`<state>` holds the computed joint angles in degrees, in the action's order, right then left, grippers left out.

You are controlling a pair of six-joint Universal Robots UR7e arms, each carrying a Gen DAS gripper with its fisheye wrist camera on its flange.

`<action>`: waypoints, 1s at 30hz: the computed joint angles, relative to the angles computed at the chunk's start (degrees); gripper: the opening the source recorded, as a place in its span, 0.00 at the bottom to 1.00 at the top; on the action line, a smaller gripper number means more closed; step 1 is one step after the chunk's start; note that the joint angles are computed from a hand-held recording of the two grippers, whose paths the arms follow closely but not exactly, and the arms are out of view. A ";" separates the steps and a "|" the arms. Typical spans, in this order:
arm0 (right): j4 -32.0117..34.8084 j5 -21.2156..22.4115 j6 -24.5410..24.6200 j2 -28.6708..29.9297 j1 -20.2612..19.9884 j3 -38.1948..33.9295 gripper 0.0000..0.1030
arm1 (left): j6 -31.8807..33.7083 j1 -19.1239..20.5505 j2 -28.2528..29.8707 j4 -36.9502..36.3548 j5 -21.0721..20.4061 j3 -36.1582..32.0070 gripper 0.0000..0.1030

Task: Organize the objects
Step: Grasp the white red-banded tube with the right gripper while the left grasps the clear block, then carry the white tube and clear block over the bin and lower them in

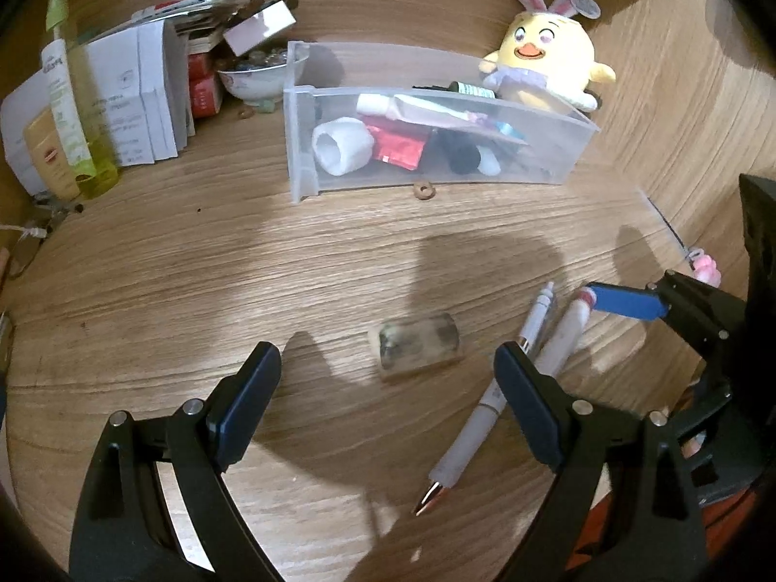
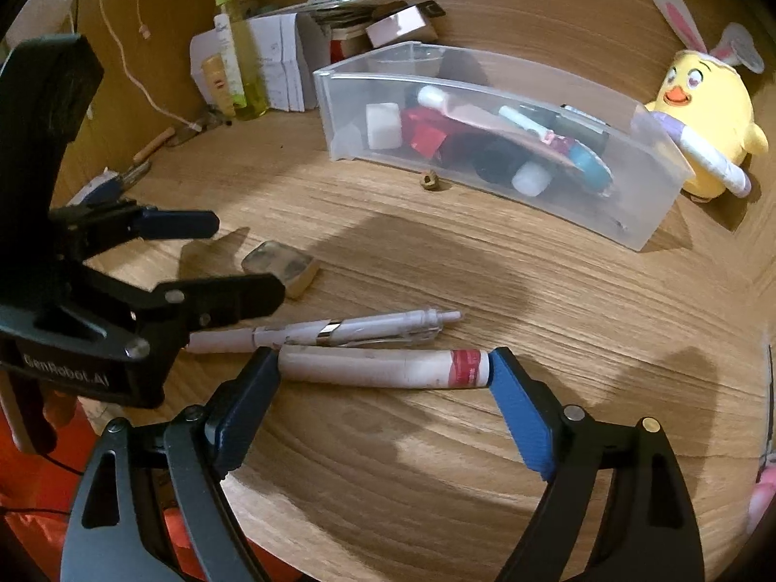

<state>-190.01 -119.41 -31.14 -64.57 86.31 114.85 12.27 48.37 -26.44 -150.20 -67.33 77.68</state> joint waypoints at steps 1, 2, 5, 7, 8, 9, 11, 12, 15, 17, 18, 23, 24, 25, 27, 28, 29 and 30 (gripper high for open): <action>-0.35 0.16 0.23 -0.07 -0.14 0.05 0.80 | 0.16 0.00 0.16 -0.15 0.11 -0.06 0.88; -0.79 0.19 0.32 -0.20 -0.27 0.17 0.80 | 0.18 0.05 0.35 0.03 -0.16 -0.27 0.88; -1.81 0.32 0.62 -0.69 -0.82 0.48 0.80 | 0.22 0.17 0.77 0.12 -0.79 -0.67 0.83; -2.31 0.41 0.95 -1.05 -1.13 0.64 0.80 | 0.86 0.00 0.92 -0.53 -0.27 -0.53 0.74; -2.41 0.41 1.04 -1.24 -1.26 0.69 0.80 | 1.32 -0.07 0.97 -0.73 -0.34 -0.48 0.72; -2.67 0.33 1.09 -1.43 -1.36 0.82 0.80 | 1.57 -0.09 0.98 -0.90 -0.58 -0.41 0.68; -3.17 0.14 1.28 -1.81 -1.58 0.96 0.80 | 2.22 -0.25 1.14 -1.64 -0.34 -0.24 0.58; -3.20 0.15 1.49 -2.01 -1.75 0.90 0.80 | 3.05 -0.42 1.24 -2.44 0.05 0.05 0.46; -3.50 0.25 2.32 -2.52 -2.25 0.62 0.80 | 3.02 -0.66 1.48 -3.60 0.99 0.11 0.43; -3.96 0.23 2.63 -2.72 -2.46 0.50 0.80 | 2.99 -0.64 1.42 -3.94 0.81 0.00 0.43; -4.11 0.28 2.85 -2.89 -2.58 0.37 0.80 | 2.99 -0.71 1.41 -4.31 0.92 -0.04 0.43; -4.93 0.31 3.07 -3.54 -2.73 -0.26 0.80 | 3.46 -1.08 1.17 -6.17 0.48 -0.53 0.43; -5.10 0.38 3.06 -3.65 -2.71 -0.52 0.80 | 3.56 -1.16 1.17 -6.56 0.34 -0.66 0.43; -5.41 0.39 2.97 -3.71 -2.65 -0.80 0.80 | 3.63 -1.22 1.17 -6.93 0.20 -0.80 0.43; -5.94 0.44 2.64 -3.89 -2.53 -1.26 0.80 | 3.71 -1.37 1.32 -7.80 -0.26 -1.35 0.43; -6.38 0.40 2.32 -3.94 -2.39 -1.57 0.80 | 3.75 -1.45 1.48 -8.17 -0.57 -1.78 0.43; -6.67 0.42 2.10 -4.01 -2.31 -1.74 0.80 | 3.80 -1.46 1.68 -8.24 -0.76 -2.26 0.43; -7.07 0.48 1.76 -4.07 -2.16 -2.08 0.80 | 3.82 -1.55 1.84 -8.54 -1.01 -2.69 0.43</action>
